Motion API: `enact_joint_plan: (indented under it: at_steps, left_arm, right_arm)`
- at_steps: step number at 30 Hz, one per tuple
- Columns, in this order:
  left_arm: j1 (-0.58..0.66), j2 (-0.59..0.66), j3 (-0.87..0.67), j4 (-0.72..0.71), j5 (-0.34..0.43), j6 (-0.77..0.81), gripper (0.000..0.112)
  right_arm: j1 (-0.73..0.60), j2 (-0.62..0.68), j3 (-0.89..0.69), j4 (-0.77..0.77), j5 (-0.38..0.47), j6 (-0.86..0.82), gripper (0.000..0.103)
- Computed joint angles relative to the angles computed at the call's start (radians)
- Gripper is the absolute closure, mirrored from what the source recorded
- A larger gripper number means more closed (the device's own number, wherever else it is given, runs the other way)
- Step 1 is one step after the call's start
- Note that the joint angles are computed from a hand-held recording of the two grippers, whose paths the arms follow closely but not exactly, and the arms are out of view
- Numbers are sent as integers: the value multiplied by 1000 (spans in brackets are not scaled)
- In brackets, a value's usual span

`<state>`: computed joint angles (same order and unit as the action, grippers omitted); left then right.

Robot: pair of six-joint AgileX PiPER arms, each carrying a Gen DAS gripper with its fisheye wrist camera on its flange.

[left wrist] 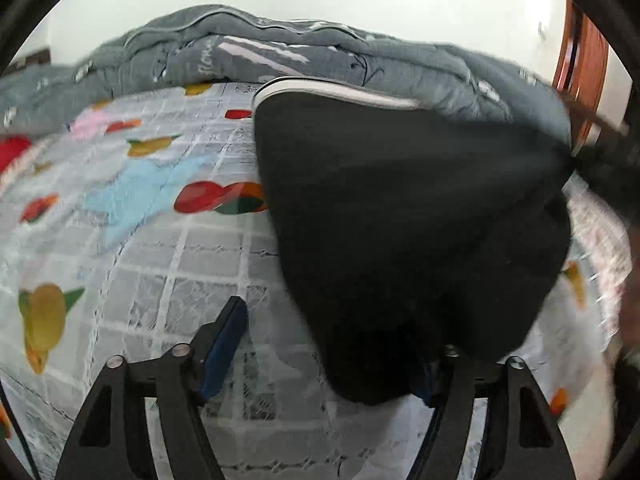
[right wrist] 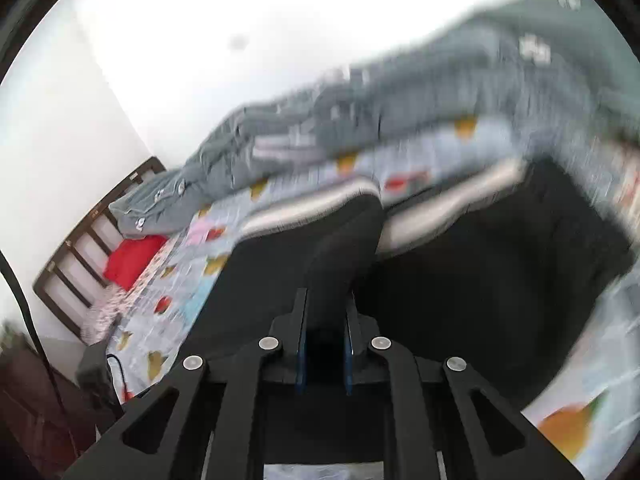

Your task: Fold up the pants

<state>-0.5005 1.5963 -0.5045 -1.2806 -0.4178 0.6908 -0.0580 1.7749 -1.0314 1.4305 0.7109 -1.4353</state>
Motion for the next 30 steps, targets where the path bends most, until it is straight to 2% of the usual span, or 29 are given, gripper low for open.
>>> enact_joint_plan:
  at_steps: [1, 3, 6, 7, 8, 10, 13, 15, 18, 20, 22, 25, 27, 29, 30]
  left_arm:
    - [-18, 6, -19, -68, -9, 78, 41]
    - [-23, -4, -34, -94, 17, 140, 41]
    - [-40, -24, -19, 72, 33, 3, 35]
    - [-56, -21, -22, 90, 15, -14, 35]
    - [-76, -9, -37, 67, -1, 10, 33]
    - [-106, 24, -88, -48, 0, 135, 32]
    - [-134, 32, -99, -104, -17, 178, 34]
    - [-126, -1, -74, -106, 5, 192, 35]
    - [-111, -114, 18, 18, 72, 108, 36]
    - [-140, -168, 57, 29, 53, 96, 36]
    - [-170, -195, 52, -58, 16, 170, 36]
    - [-126, -168, -32, -110, 49, 230, 36]
    - [-116, -89, -127, -260, 31, 354, 36]
    - [-93, -13, -186, -312, 62, 413, 36]
    - [-87, 35, -216, -369, 78, 472, 34]
  right_arm:
    - [-34, -17, -15, -18, 16, -8, 90]
    - [-99, -40, -38, -27, 26, -31, 91]
    - [-234, -47, -68, -26, 41, -78, 91]
    - [-262, -32, -80, -54, 20, -66, 91]
    - [-275, -2, -92, -110, -40, -35, 91]
    - [-281, 74, -105, -170, -111, -8, 91]
    - [-284, 148, -85, -157, -168, -41, 90]
    - [-290, 127, -48, -118, -174, -98, 85]
    - [-298, 38, -11, -102, -197, -115, 83]
    - [-310, -19, 20, -21, -211, -194, 83]
    - [-315, -39, 23, 0, -184, -223, 83]
    - [-278, -43, 42, 48, -208, -294, 83]
    - [-231, 4, 54, 109, -273, -385, 83]
    - [-180, 81, 39, 126, -380, -410, 83]
    - [-170, 97, 42, 130, -401, -415, 84]
